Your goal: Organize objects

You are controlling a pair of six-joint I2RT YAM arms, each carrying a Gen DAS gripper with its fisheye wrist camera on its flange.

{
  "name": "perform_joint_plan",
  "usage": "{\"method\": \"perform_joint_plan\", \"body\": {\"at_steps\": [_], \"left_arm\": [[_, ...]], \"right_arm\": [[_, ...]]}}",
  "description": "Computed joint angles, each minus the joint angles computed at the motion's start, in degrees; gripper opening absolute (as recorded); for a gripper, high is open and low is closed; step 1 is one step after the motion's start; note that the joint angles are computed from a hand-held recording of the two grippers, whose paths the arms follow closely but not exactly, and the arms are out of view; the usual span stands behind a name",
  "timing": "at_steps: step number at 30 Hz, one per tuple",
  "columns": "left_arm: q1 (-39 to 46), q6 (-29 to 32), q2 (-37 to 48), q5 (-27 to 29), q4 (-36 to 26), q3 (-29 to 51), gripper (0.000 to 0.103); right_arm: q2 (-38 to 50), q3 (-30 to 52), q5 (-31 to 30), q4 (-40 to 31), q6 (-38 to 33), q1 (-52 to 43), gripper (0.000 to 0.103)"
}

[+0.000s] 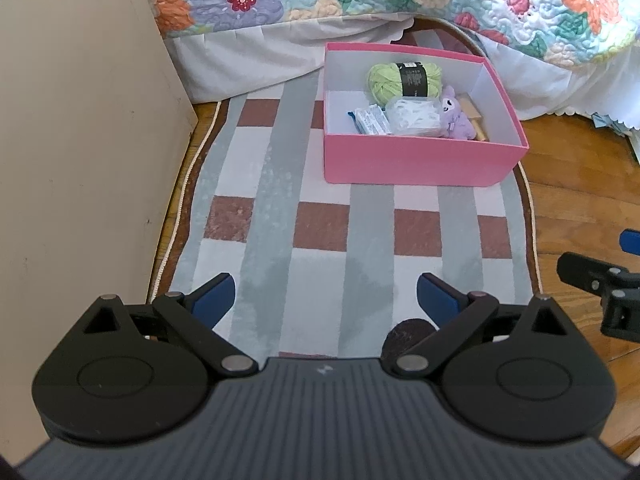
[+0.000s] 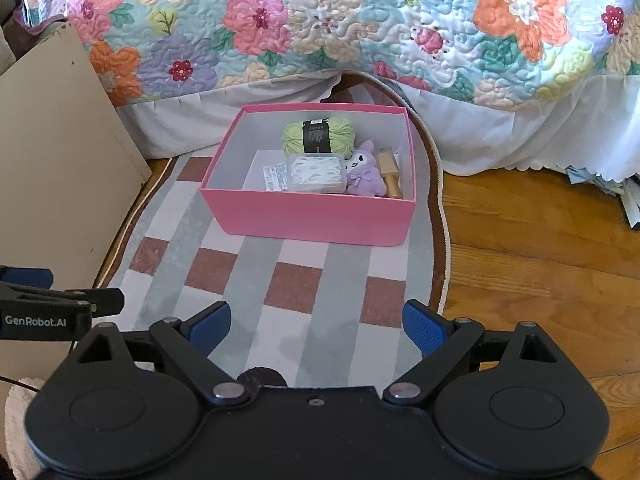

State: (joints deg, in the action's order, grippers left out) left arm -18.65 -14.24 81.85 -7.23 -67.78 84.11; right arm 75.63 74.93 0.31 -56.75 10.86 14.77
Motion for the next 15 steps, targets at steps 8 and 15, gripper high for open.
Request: {"method": "perform_joint_plan", "body": {"at_steps": [8, 15], "left_arm": [[-0.55, 0.42, 0.83, -0.47, -0.99, 0.47, 0.099], [-0.67, 0.47, 0.33, -0.45, -0.78, 0.23, 0.100]], "right_arm": [[-0.65, -0.68, 2.13, 0.23, -0.17, 0.02, 0.095], [-1.24, -1.32, 2.02, 0.07, 0.40, -0.48, 0.095]]}}
